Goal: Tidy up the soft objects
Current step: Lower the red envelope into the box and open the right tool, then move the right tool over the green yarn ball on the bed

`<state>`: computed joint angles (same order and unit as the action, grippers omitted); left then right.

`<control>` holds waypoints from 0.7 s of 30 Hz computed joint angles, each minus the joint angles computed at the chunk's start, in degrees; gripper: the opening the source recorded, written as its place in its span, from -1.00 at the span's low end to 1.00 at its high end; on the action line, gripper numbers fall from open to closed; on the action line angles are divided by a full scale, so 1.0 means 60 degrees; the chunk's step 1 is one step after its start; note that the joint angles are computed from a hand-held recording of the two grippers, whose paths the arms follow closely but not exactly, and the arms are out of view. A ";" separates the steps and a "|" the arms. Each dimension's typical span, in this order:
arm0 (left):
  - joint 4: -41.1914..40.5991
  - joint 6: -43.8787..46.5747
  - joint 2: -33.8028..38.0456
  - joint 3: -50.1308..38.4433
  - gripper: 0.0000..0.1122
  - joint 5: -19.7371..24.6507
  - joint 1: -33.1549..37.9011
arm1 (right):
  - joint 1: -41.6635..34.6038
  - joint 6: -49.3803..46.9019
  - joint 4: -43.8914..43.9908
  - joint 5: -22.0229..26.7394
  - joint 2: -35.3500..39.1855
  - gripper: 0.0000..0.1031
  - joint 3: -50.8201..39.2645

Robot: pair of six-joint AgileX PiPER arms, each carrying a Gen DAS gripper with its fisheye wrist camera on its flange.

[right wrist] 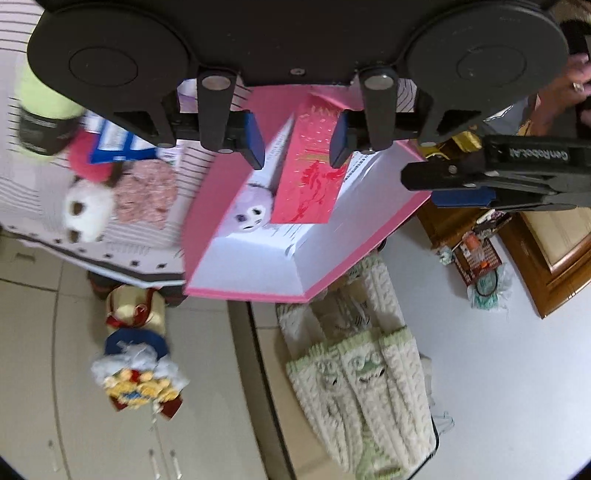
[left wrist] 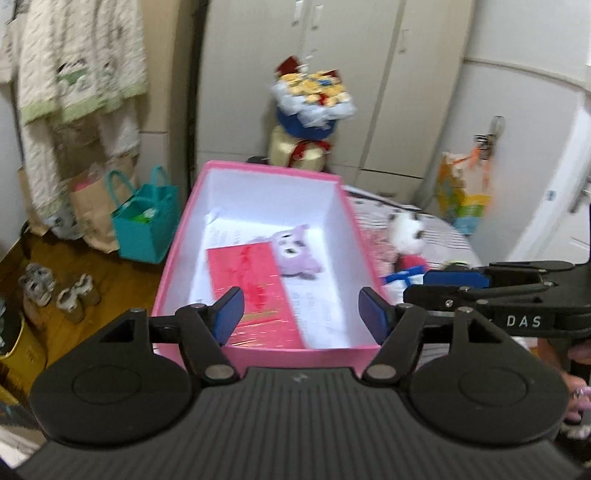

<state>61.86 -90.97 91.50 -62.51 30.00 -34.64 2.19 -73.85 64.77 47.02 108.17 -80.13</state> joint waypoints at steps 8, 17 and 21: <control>-0.1949 0.2195 -0.0135 -0.0512 0.34 -0.1177 -0.0512 | -0.2053 -0.2291 0.0895 0.0145 -0.1728 0.24 0.1980; -0.4826 0.5542 0.1523 -0.2642 0.35 -0.1383 -0.1158 | -0.3940 -0.4069 0.1270 0.0842 -0.1906 0.40 0.2599; -0.6433 0.7249 0.2455 -0.3866 0.35 -0.1161 -0.1212 | -0.4282 -0.4294 0.1166 0.0964 -0.1683 0.46 0.2445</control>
<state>23.26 -47.48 106.23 -85.71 23.03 -41.91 -23.50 -99.61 71.77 52.80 98.07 -65.46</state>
